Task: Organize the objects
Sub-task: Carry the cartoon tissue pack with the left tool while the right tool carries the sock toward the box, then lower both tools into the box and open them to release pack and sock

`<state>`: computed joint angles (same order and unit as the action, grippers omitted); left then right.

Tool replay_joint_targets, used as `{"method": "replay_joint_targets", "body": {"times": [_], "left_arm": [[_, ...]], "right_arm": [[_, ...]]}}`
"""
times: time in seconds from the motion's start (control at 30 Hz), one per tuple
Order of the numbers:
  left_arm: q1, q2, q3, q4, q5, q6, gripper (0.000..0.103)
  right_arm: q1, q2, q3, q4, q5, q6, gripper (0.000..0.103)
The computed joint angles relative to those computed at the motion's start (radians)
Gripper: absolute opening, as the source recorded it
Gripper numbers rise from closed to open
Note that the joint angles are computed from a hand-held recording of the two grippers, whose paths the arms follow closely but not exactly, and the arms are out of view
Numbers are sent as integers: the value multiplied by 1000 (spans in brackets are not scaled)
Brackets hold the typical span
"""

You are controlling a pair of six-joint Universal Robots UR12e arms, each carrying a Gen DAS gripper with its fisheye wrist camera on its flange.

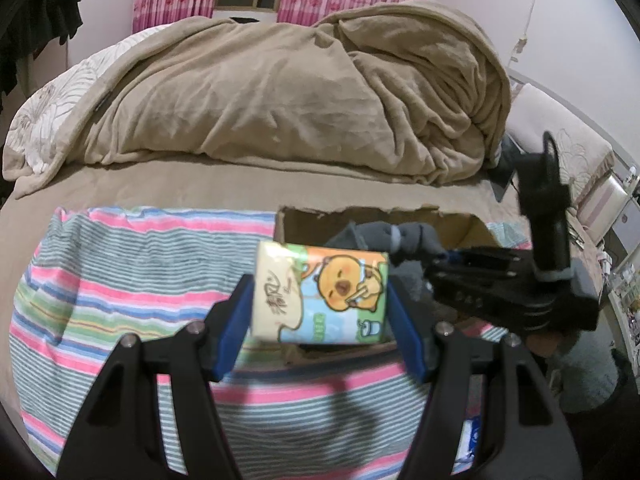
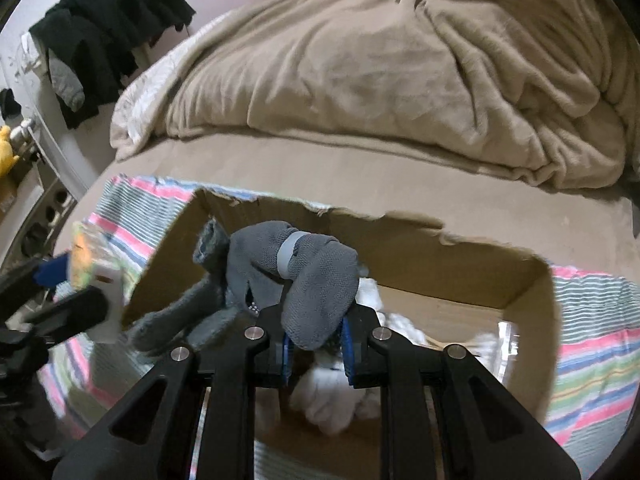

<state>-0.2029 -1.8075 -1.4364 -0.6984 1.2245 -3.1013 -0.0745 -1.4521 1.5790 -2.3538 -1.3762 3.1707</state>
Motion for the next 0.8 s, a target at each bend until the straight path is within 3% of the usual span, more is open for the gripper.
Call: {"method": "replay_joint_targets", "body": {"times": [0.33,0.43,0.5,0.63,0.8], "left_arm": [[-10,-42,41,-23,-25,-6,66],[-21,-60,66,-53,-12,14,66],[-28,-68,75,-62,1,23,66],[-32,-79,87,-58,14,7,66],[-31,-84,101,-56,-22,-1,66]], "right_arm": [[-3,6,6,0,20,25,22],[-10,-5,14,-17,45,24,35],[-14,-16,24,-36,51,26,60],[-24,-39,40,-55,52,43,63],[-39,-69,65,-76,57,61,63]]}}
